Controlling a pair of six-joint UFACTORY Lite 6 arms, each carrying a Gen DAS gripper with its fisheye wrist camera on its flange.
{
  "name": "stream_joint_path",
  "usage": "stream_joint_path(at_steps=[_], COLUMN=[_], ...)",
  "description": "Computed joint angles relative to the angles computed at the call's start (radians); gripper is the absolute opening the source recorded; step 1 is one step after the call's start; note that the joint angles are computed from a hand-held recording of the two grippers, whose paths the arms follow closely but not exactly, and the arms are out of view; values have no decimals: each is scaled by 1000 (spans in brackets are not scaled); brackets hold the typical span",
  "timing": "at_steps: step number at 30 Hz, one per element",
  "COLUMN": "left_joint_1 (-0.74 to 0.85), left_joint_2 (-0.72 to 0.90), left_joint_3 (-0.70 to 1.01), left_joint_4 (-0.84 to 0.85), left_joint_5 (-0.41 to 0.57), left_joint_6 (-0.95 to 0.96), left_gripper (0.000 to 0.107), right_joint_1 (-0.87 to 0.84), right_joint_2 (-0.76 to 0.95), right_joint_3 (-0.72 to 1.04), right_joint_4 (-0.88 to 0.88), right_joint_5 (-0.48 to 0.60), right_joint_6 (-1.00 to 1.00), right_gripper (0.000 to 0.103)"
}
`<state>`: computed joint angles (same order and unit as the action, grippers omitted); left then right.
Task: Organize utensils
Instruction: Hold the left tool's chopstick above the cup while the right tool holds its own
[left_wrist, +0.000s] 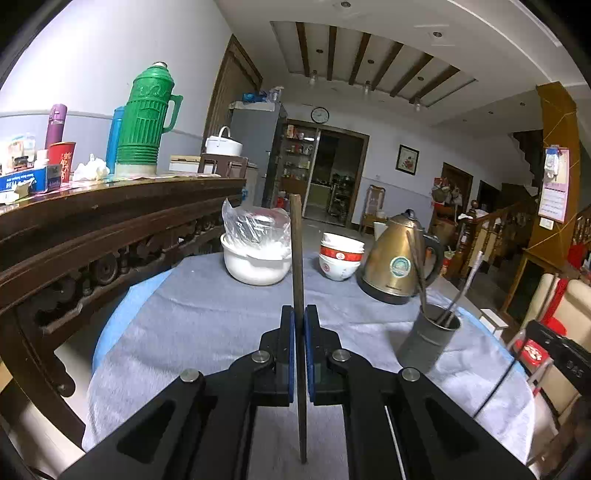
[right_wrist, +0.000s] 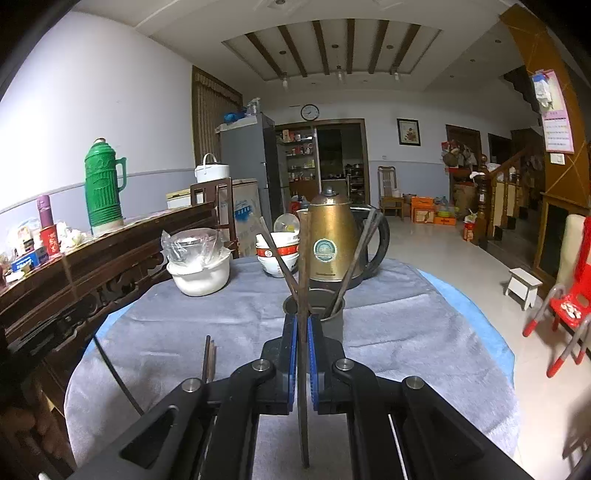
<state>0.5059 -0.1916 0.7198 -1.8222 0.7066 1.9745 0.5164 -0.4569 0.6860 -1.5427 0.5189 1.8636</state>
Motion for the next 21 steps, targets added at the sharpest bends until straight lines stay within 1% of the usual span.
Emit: stream_joint_path(at_steps=[4, 7, 11, 15, 21], left_joint_1=[48, 77, 99, 84, 78], left_joint_2=[-47, -82, -89, -69, -13], left_joint_3=[-28, -55, -53, -17, 92], left_joint_4=[86, 116, 156, 179, 231], left_joint_5=[45, 63, 80, 79, 131], left_joint_6=[-51, -58, -89, -140, -296], left_gripper=[5, 5, 5, 5, 5], right_joint_1=[2, -1, 7, 5, -55], right_joint_2=[0, -6, -23, -40, -92], right_joint_3=[0, -2, -14, -26, -23], right_joint_4=[1, 8, 14, 6, 42], right_joint_5=[2, -1, 8, 9, -30], right_joint_6=[-1, 1, 2, 14, -15], right_gripper=[6, 6, 6, 6, 6])
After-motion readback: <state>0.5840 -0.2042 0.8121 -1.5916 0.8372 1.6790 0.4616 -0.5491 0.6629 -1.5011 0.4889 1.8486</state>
